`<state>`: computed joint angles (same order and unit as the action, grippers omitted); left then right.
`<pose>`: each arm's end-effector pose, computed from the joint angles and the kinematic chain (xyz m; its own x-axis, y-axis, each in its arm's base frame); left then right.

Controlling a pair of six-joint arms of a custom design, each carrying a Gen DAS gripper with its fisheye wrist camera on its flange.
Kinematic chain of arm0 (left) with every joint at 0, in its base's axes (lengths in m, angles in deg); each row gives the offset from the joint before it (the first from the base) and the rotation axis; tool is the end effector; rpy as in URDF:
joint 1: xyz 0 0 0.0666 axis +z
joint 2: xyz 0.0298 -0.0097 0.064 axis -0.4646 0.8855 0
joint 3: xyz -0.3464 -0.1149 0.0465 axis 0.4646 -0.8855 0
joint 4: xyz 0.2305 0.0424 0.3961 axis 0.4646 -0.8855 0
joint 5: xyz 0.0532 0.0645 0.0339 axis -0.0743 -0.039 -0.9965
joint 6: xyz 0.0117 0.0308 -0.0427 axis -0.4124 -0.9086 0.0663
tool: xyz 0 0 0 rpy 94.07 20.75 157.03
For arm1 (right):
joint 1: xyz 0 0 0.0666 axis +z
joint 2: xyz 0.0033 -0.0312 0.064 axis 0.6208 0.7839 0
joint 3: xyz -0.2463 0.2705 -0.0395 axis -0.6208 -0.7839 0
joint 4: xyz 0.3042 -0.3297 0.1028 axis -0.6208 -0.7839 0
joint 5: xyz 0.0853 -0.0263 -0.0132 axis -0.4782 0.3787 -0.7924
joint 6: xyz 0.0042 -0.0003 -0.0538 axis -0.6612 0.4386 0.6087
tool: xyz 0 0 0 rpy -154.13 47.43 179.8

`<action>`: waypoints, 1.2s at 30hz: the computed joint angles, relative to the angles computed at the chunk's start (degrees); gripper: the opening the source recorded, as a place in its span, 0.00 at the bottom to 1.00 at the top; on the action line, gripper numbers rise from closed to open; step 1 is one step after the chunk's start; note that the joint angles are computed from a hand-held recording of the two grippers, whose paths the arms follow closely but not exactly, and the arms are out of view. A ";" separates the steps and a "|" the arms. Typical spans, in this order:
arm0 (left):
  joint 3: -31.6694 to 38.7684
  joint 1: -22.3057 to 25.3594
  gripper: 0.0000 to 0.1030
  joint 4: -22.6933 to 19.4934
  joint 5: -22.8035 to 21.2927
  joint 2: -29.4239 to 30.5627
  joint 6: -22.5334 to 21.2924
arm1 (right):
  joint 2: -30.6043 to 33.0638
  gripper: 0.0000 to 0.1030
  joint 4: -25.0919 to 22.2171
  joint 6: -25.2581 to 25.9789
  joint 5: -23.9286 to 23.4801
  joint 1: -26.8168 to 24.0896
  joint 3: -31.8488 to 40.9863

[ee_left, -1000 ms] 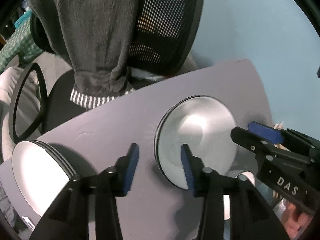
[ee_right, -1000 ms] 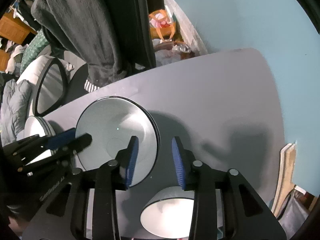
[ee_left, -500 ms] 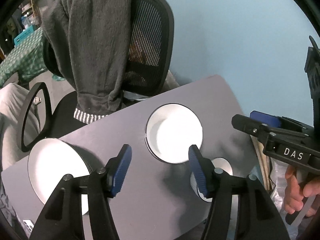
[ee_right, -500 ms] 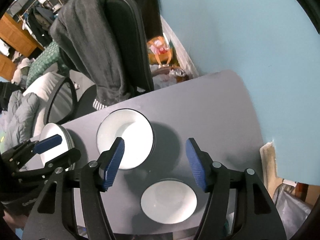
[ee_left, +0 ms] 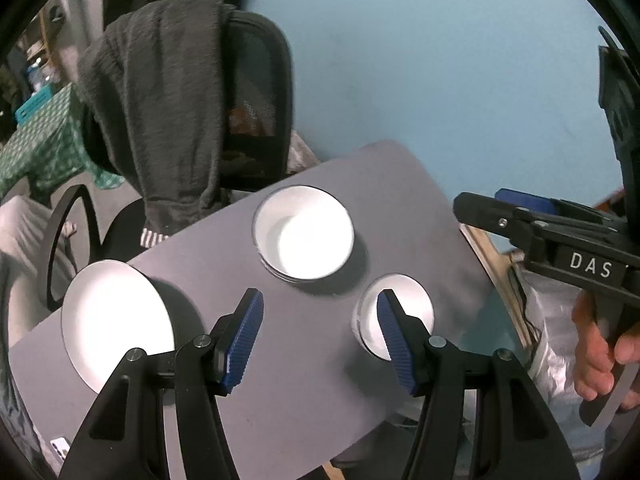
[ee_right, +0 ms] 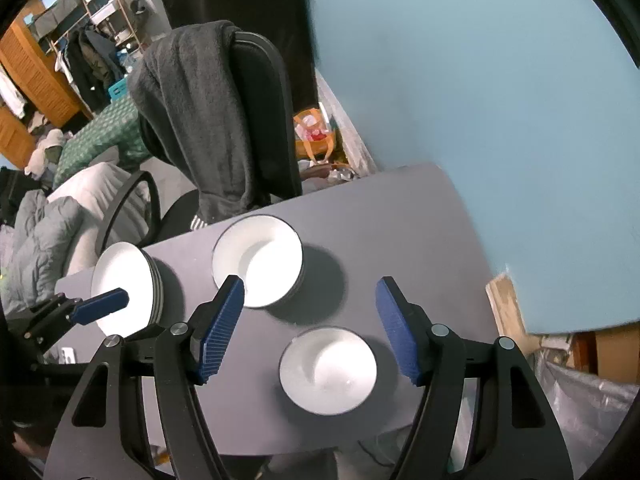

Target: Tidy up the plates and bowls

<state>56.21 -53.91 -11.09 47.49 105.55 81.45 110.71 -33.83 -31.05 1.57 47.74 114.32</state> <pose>0.5848 -0.2952 0.4542 -0.9169 0.1635 -0.3641 0.2677 0.9285 -0.2573 0.5817 0.0968 0.5112 -0.9275 -0.0423 -0.3714 -0.0763 0.9941 0.0774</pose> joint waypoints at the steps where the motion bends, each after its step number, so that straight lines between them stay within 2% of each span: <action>1: -0.41 -0.26 0.59 0.18 0.09 -0.36 -0.20 | -0.75 0.67 0.09 -0.16 0.08 -0.04 -0.83; 7: -2.92 -1.88 0.59 1.87 0.52 -2.35 -1.75 | -4.61 0.67 0.14 -1.67 0.35 -0.47 -5.14; 21: -3.62 -3.04 0.59 1.07 1.15 -1.47 -3.53 | -11.16 0.67 0.12 -3.47 2.54 -3.01 -13.71; 27: -4.28 -2.71 0.59 1.47 1.01 -0.54 -4.78 | -12.23 0.67 1.09 -3.68 3.18 -4.25 -16.28; 33: -4.41 -2.48 0.59 1.38 2.82 1.57 -5.87 | -11.79 0.67 2.32 -3.06 3.19 -4.97 -18.18; 36: -4.41 -2.97 0.59 0.93 2.66 2.91 -6.58 | -11.26 0.67 3.26 -2.62 2.09 -5.42 -19.59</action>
<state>51.80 -56.88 -10.16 50.15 108.46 74.86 99.45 -30.57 -33.67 3.66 42.33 94.73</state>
